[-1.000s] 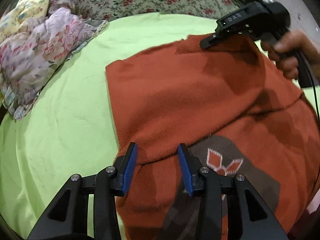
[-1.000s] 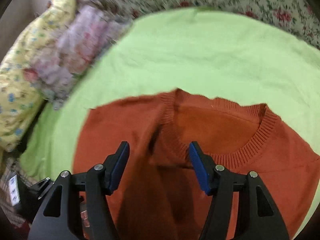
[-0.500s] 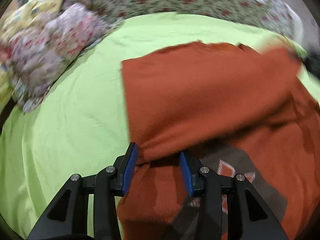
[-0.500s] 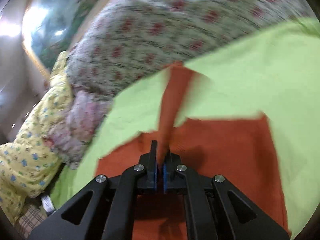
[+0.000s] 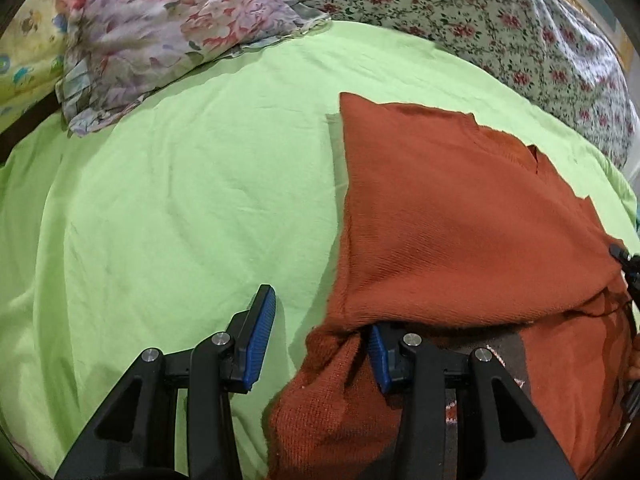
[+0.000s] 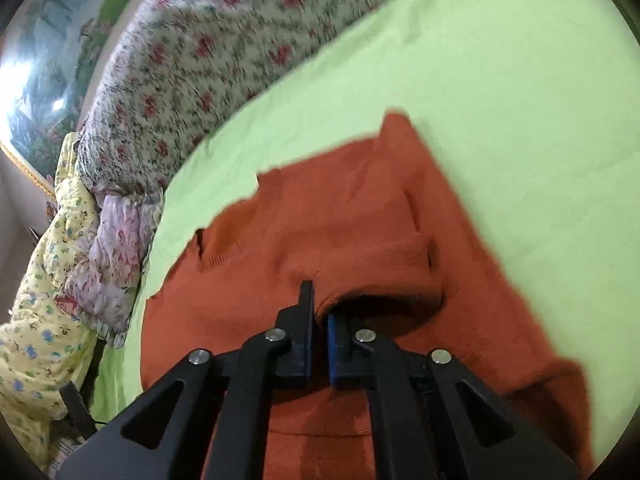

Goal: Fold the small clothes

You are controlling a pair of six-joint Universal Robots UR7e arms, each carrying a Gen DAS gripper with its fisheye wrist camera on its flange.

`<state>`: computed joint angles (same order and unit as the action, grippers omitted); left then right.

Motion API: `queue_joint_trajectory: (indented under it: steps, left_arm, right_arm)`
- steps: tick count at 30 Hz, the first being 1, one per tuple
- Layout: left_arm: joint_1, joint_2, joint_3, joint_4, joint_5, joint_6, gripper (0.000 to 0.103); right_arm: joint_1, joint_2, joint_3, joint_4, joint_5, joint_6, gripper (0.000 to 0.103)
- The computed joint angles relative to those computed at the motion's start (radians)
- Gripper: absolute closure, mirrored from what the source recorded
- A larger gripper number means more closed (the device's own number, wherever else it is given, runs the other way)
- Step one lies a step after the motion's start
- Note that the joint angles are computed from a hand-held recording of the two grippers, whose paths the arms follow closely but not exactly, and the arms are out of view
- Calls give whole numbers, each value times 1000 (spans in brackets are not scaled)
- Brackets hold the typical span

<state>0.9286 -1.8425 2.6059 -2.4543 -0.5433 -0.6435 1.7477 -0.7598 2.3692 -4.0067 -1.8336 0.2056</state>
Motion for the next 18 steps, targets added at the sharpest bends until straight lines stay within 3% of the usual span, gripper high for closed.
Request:
queue_joint_trajectory:
  steps: [2, 6, 10, 14, 18]
  left_arm:
    - [7, 6, 3, -26, -1, 13, 59]
    - [18, 4, 3, -52, -15, 32, 59]
    - [7, -49, 3, 25, -33, 0, 59]
    - [-53, -152, 18, 219, -30, -97, 59]
    - [-157, -316, 35, 511, -38, -255, 59]
  right_arm:
    - [14, -4, 0, 11, -45, -10, 97]
    - [16, -7, -7, 140, -104, -19, 97]
    - [19, -16, 40, 87, -110, 22, 88]
    - [49, -53, 120, 19, -170, 43, 83]
    - [77, -82, 202, -49, -183, 48, 67]
